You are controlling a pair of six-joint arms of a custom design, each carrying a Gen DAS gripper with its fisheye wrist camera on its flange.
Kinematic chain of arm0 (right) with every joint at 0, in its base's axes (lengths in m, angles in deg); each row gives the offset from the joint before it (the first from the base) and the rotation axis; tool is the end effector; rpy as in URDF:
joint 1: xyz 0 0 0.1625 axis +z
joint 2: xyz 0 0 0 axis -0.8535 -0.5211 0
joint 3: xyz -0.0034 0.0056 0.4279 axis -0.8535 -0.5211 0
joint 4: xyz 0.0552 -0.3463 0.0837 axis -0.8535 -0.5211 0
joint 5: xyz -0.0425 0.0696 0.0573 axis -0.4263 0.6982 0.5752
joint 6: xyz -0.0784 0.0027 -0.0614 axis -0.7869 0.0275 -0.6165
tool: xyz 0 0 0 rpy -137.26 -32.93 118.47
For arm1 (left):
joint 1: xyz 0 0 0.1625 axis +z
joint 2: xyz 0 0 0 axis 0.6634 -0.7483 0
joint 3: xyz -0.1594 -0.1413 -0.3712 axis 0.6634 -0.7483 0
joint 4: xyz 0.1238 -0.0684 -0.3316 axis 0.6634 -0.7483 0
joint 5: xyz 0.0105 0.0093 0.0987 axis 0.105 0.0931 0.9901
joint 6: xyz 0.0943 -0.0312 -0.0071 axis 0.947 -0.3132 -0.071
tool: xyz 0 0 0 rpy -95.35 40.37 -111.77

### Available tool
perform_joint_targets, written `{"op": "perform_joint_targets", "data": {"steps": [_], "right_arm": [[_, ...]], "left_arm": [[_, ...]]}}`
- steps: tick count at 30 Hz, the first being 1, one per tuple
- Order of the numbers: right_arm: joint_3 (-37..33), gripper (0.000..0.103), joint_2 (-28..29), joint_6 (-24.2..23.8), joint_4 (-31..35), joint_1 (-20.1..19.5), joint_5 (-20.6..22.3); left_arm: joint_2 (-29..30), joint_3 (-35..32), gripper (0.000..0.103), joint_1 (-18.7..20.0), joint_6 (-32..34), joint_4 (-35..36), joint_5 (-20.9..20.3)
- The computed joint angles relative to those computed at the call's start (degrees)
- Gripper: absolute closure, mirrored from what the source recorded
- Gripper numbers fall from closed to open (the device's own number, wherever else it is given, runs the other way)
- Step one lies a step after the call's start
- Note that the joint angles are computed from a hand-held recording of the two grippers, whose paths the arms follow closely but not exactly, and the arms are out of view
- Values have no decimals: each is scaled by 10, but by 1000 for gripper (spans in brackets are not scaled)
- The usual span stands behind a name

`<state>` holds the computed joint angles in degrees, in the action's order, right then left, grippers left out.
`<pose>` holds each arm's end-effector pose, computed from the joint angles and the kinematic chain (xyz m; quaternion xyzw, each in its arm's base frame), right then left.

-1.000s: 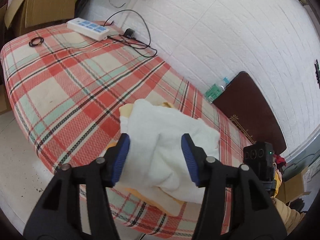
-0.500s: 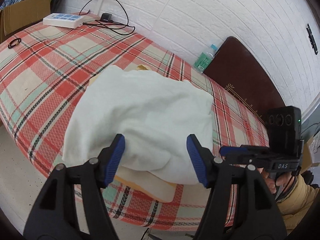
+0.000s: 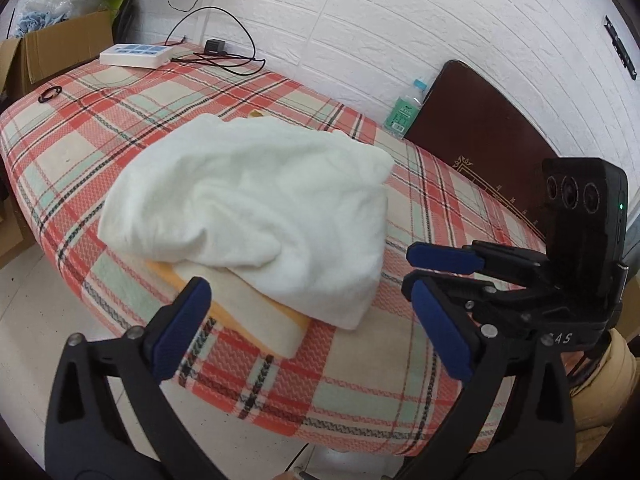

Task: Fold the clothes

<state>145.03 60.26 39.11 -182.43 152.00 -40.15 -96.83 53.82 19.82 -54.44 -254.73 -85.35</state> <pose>0.1794 -0.7415 0.0786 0.4290 -0.8969 0.1020 0.0326 -0.1506 -0.6735 0.1356 0.0795 0.9087 -0.3667 0.1831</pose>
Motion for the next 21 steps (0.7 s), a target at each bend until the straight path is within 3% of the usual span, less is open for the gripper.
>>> {"op": "perform_joint_targets", "data": {"steps": [4,6,14,21], "right_arm": [[53,56,-40,-39,-26,0,3],[68,49,-52,-50,-33,0,-4],[60,44,-62,-13,-13,-12,-4],[73,44,-67,-8,-34,-15,-3]], "left_arm": [[-2,21,1,-16,-22,-25,5],[-2,28,1,-24,-27,-33,10],[-2,44,1,-40,-9,-92,-29],[22,24,1,-71,10,-86,93]]}}
